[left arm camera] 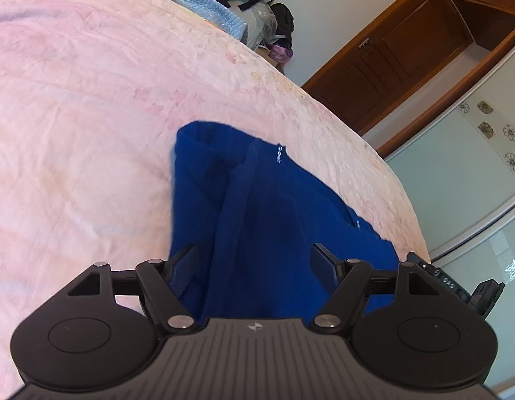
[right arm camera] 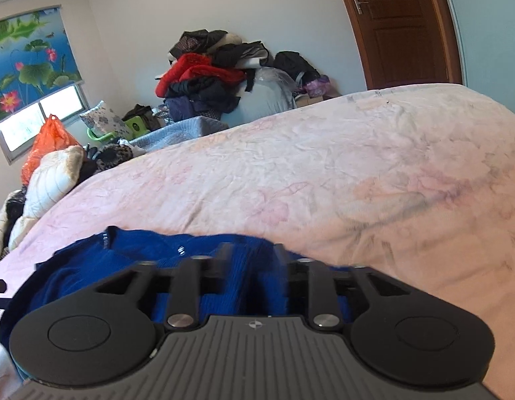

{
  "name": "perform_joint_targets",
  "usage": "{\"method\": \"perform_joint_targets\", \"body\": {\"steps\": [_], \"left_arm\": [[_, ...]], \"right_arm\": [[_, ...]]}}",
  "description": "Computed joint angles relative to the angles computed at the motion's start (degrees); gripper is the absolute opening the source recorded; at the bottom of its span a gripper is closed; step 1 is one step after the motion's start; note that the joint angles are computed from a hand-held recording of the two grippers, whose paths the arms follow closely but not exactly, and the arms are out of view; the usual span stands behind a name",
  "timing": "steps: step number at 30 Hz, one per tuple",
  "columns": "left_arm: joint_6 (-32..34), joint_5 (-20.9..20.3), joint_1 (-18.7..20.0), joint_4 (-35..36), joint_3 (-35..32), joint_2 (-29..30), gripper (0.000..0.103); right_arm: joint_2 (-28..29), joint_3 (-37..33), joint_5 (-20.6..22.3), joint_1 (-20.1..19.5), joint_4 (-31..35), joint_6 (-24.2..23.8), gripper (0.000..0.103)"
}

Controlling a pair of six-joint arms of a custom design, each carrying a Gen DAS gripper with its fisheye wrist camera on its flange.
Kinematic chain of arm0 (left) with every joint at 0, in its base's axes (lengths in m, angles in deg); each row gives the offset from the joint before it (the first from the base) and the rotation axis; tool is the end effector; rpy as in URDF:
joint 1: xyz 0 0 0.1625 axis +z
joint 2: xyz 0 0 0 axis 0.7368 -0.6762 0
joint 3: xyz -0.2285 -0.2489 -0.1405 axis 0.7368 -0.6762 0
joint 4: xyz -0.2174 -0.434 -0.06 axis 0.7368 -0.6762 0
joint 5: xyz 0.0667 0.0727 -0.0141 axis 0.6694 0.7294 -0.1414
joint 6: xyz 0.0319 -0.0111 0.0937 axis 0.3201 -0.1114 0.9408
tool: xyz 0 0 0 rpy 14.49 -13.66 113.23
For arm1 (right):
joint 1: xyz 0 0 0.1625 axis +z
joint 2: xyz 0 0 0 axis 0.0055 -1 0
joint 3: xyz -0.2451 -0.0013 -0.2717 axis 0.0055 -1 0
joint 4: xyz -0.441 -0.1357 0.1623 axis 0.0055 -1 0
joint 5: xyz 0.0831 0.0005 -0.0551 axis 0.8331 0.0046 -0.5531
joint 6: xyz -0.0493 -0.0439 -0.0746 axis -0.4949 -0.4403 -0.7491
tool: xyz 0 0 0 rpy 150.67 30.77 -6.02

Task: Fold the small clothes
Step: 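Lower the folded hem and open both grippers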

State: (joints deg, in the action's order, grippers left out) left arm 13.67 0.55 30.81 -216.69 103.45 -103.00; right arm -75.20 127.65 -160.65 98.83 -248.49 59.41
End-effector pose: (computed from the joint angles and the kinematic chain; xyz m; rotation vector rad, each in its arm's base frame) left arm 0.0266 -0.6841 0.4619 -0.0822 2.7283 -1.1698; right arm 0.2573 -0.8329 0.0906 0.7045 -2.5729 1.2009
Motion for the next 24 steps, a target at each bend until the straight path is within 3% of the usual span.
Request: {"method": "perform_joint_targets", "body": {"steps": [3, 7, 12, 16, 21, 22, 23, 24], "left_arm": [[3.6, 2.9, -0.9, -0.7, 4.1, -3.2, 0.074], [10.1, 4.8, -1.6, -5.1, 9.2, -6.7, 0.074], [14.7, 3.3, -1.2, -6.4, 11.7, -8.7, 0.074], [15.9, 1.3, -1.0, -3.9, 11.8, -8.8, 0.074], [16.0, 0.5, -0.4, -3.9, 11.9, -8.5, 0.072], [15.1, -0.3, 0.0, -4.2, 11.7, -8.3, 0.07], [14.4, -0.6, 0.3, -4.1, 11.6, -8.2, 0.065], [13.6, -1.2, 0.7, -3.6, 11.3, -8.2, 0.05]], "right_arm": [[-6.0, 8.4, 0.2, -0.4, -0.9, 2.5, 0.055], [-14.5, 20.1, 3.9, -2.0, -1.7, 7.7, 0.062], [-21.1, 30.9, 3.9, -2.8, -4.5, 9.7, 0.065], [-23.1, 34.6, 4.6, -3.4, -2.3, 11.9, 0.067], [-22.8, 35.3, 5.8, -2.9, -2.1, 10.4, 0.069], [-22.6, 34.7, 6.3, -2.8, -0.6, 10.1, 0.064], [-22.0, 34.1, 5.8, -2.4, -0.1, 9.5, 0.053], [-21.4, 33.6, 4.1, -1.9, -0.2, 8.5, 0.045]]}}
